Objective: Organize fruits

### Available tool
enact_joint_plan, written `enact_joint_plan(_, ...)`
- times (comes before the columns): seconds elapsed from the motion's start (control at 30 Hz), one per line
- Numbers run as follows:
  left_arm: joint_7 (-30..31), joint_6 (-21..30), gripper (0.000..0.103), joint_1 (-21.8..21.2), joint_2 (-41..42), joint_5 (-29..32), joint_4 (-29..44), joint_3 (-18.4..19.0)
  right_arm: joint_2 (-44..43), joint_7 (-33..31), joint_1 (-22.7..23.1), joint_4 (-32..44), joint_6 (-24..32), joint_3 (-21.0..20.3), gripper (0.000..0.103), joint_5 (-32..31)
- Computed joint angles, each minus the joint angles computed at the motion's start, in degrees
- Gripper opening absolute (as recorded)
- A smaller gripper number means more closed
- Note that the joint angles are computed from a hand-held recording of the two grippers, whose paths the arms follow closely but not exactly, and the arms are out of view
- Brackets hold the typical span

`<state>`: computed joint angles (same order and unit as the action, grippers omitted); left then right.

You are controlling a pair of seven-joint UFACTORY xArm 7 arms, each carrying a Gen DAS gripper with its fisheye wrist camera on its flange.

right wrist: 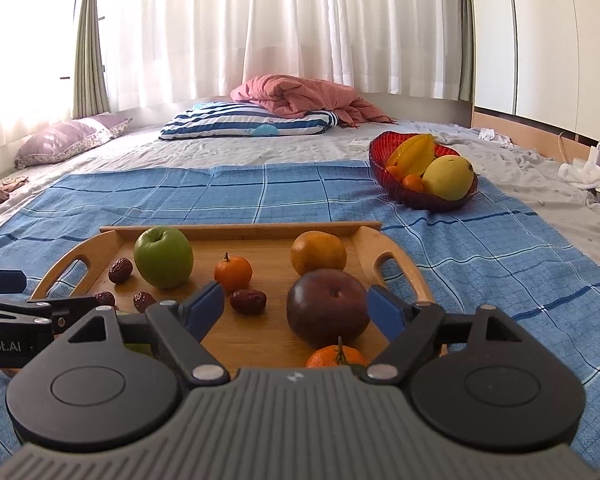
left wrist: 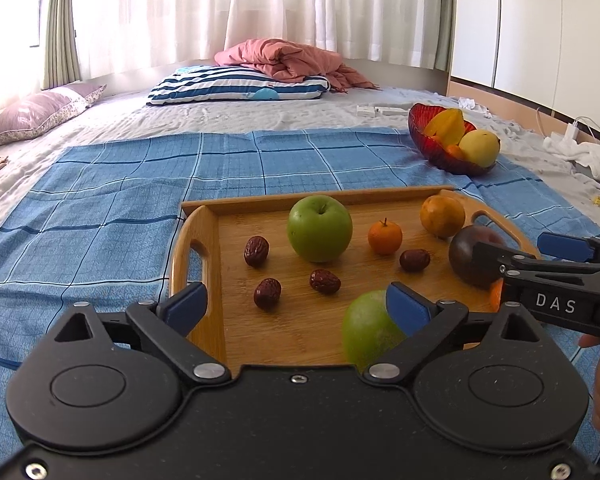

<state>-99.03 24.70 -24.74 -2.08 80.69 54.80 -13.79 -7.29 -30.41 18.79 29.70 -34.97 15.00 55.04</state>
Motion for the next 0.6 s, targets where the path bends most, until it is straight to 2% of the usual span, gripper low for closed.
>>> enact_joint_plan(0.37, -2.49, 0.17, 0.100, -0.44, -2.53, 0.04, -2.81, -1.47, -2.38, 2.95, -0.01, -4.23, -2.15, 0.73, 0.090, 0.17)
enact_joint_plan(0.6, -5.70, 0.16, 0.101, -0.73, -3.96, 1.10, -4.41, -2.43, -3.12, 1.83, 0.07, -5.76, -2.71, 1.66, 0.091, 2.76)
